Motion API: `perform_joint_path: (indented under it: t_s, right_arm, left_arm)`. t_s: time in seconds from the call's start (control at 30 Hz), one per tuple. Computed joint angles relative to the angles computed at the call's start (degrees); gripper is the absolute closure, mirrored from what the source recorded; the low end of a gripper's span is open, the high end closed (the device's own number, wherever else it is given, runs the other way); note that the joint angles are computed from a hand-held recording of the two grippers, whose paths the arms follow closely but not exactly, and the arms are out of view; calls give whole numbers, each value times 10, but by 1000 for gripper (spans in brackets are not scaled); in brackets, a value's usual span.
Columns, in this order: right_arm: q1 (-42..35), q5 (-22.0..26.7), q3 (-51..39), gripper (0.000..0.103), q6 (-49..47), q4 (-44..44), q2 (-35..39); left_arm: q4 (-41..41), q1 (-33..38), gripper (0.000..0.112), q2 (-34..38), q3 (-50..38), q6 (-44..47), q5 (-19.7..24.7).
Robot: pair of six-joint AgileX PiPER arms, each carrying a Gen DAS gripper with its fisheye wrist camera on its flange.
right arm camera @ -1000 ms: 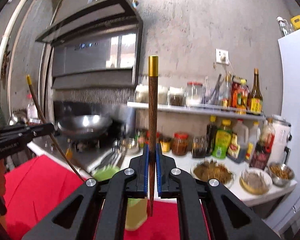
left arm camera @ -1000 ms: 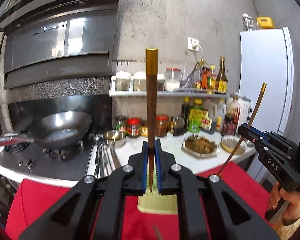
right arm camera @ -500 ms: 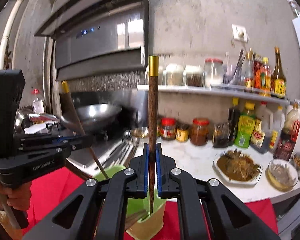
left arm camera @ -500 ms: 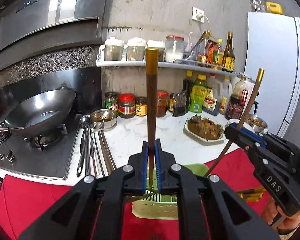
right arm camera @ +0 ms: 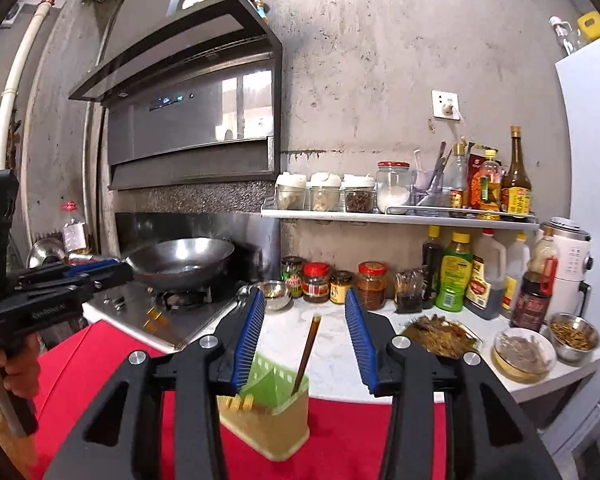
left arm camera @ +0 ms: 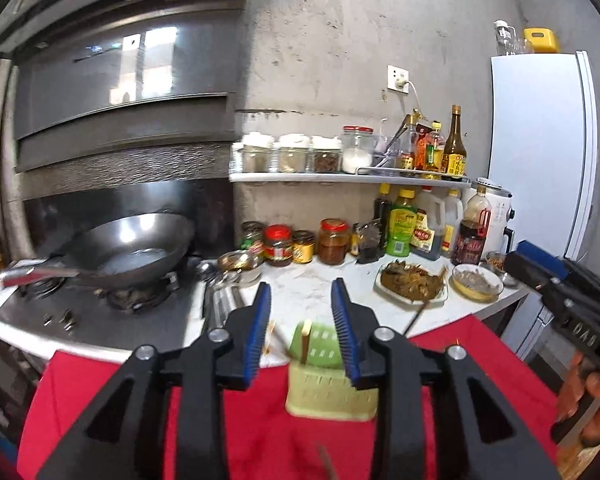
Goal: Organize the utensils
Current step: 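Lower the chopsticks into the green holder and open both tools, then withdraw both open tools toward the last chopstick on the cloth, then close the right tool on the last chopstick while the left tool approaches it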
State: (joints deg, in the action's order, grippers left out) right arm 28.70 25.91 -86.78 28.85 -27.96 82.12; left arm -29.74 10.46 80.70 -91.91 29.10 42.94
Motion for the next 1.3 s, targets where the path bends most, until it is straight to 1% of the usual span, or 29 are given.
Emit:
perform_joint_path:
  t_s: [0.1,0.13,0.27,0.33,0.47,0.57,0.67,0.73,0.77,0.9,0.97,1.03,1.1,1.17,1.3]
  right_arm:
    - [37,16,89,59,57,-55,-68]
    - [48,19,112,59,71,-67,-83]
    - [122,43,225,59,197,-174,-147]
    - [167,60,278,59,270,-229,-171]
    - [244,86,358,59,383,-288,-185]
    - [287,96,398,59,455,-320,-177]
    - [310,91,426,59,505,-330,-169]
    - [313,79,437,59,521,-323,-159]
    - [317,77,441,59,530,-324,-153]
    - [321,63,441,59,536,-302,-124]
    - [321,53,435,59,528,-288,-109]
    - [324,52,417,59,507,-265,-84]
    - [312,35,397,60,475,-231,-59]
    - [304,29,375,61,450,-208,-37]
    - [300,42,323,69,425,-188,16]
  left_arm:
    - [14,23,77,-70,92,5,3]
    - [16,36,77,-99,134,10,10]
    - [-39,106,77,-172,251,78,51]
    - [-62,139,77,-212,312,116,60]
    - [-65,185,76,-275,416,171,70]
    - [-80,229,76,-295,464,215,95]
    - [-89,270,75,-304,500,251,103]
    - [-96,300,72,-300,513,275,120]
    - [-93,308,71,-297,518,279,120]
    - [-80,317,70,-289,536,279,99]
    - [-84,325,70,-279,538,290,98]
    - [-85,327,70,-271,538,293,94]
    - [-89,329,70,-265,538,301,92]
    - [-90,326,70,-258,537,302,87]
    - [-94,324,70,-242,532,303,77]
